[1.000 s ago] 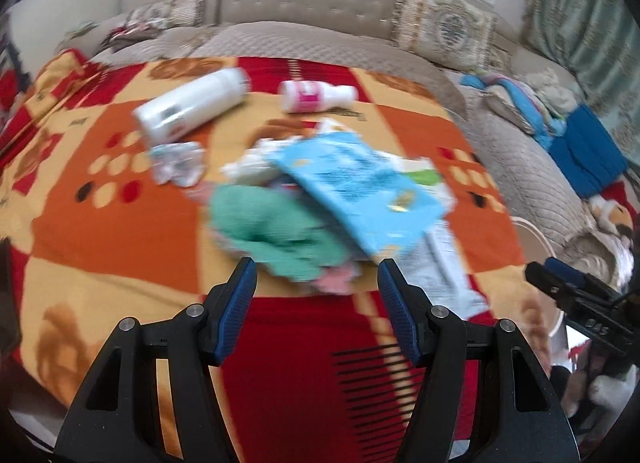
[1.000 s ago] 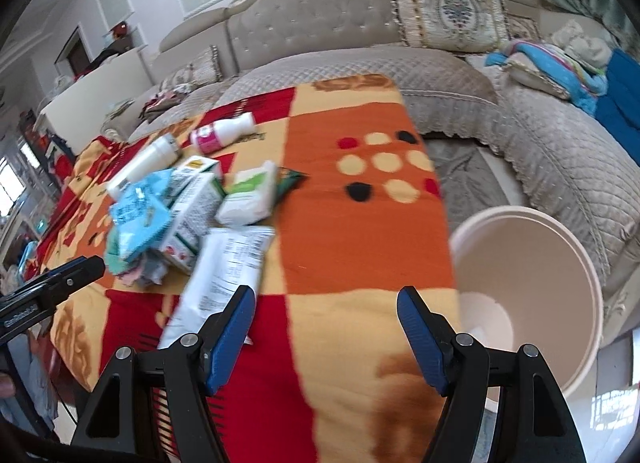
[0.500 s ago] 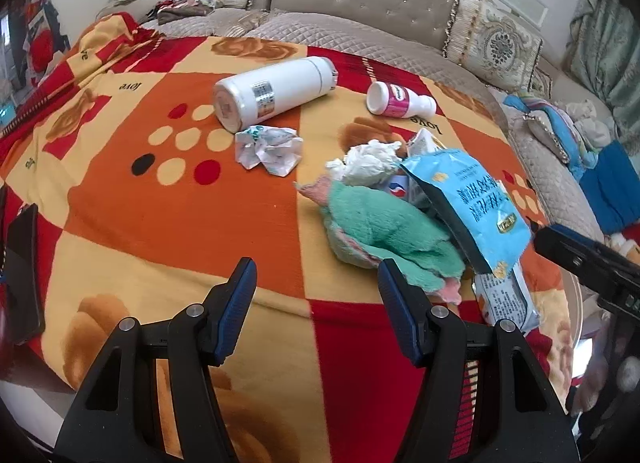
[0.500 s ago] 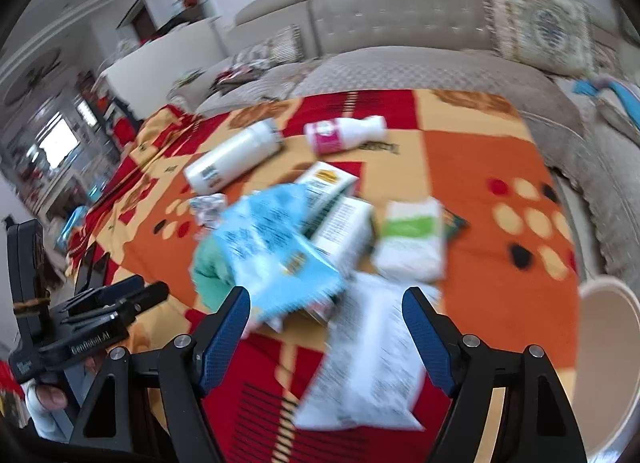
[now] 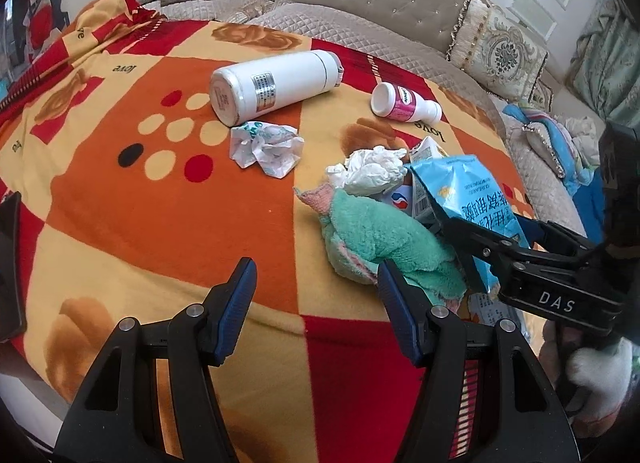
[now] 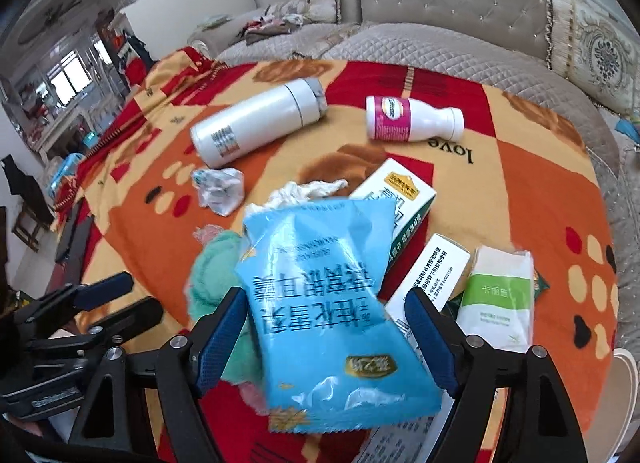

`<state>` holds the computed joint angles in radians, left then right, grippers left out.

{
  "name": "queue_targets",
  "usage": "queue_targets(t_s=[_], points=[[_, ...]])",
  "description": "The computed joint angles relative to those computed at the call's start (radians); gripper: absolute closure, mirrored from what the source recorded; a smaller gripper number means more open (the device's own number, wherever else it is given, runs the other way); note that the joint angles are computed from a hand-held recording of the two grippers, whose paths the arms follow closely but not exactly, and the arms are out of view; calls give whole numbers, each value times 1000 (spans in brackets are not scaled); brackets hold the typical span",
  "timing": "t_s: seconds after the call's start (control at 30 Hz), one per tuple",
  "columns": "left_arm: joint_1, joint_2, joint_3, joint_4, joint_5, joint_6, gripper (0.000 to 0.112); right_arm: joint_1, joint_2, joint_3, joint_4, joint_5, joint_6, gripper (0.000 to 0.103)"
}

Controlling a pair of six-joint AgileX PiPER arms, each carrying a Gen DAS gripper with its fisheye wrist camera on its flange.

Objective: Collect trash
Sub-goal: 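Grasp the blue snack bag with the right tool while the left tool grasps the green towel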

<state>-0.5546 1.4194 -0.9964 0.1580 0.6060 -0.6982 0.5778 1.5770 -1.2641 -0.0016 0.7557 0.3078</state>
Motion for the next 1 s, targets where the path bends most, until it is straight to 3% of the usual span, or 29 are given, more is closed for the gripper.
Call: queue_targets(t_s=[0.07, 0.1, 0.23, 0.47, 0.67, 0.8, 0.9, 1.0], points=[[-3, 10, -3, -8, -7, 0, 51, -9, -13, 15, 9, -13, -5, 37], [-4, 19, -7, -14, -10, 0, 51, -14, -26, 24, 11, -18, -6, 50], [5, 53, -17, -79, -35, 26, 51, -19, -110, 76, -41, -47, 33, 53], [23, 121, -32, -291, -158, 94, 51, -62, -249, 162, -48, -40, 40, 53], [-21, 188, -94, -134, -159, -116, 45, -89, -329, 224, -22, -34, 22, 53], [-17, 187, -78, -151, -182, -101, 45, -104, -362, 256, -3, -41, 12, 53], [-20, 175, -52, -147, -205, -61, 60, -104, -370, 273, 5, -49, 14, 53], [7, 145, -32, -269, -192, 98, 70, -101, -388, 292, 12, -53, 14, 53]])
